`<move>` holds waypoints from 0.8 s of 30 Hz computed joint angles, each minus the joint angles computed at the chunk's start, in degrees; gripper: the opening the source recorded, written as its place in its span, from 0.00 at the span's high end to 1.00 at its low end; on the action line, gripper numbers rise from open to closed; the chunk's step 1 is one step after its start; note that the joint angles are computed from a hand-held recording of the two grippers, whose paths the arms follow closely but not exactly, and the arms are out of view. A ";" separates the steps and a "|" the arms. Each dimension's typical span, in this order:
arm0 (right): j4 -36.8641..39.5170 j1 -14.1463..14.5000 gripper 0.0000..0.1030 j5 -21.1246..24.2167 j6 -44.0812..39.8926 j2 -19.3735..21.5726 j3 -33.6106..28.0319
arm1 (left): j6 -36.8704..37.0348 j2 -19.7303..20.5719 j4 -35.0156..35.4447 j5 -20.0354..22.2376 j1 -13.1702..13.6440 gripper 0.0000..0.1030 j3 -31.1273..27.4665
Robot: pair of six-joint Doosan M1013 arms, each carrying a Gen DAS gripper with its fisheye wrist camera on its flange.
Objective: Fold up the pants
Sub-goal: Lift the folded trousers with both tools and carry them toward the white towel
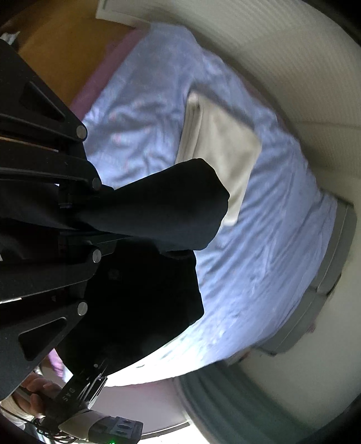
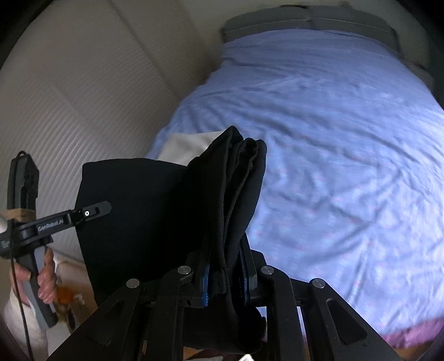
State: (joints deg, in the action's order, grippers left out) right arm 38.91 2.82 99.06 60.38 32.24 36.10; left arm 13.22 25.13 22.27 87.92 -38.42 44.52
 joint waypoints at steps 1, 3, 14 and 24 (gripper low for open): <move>0.41 0.72 0.83 0.37 0.08 1.06 -1.51 | -0.54 -1.00 0.38 -0.18 0.29 0.89 1.42; 0.84 1.93 0.83 0.77 -0.29 0.54 -0.81 | -0.83 -2.50 0.64 -0.35 1.03 0.89 3.55; -2.90 9.72 0.83 -3.56 9.10 3.21 -5.55 | 14.76 -8.60 -7.75 -8.74 12.32 0.89 12.94; -11.72 15.67 0.83 -8.90 25.22 7.59 -11.09 | 39.79 -4.23 -22.32 -12.12 24.75 0.89 9.40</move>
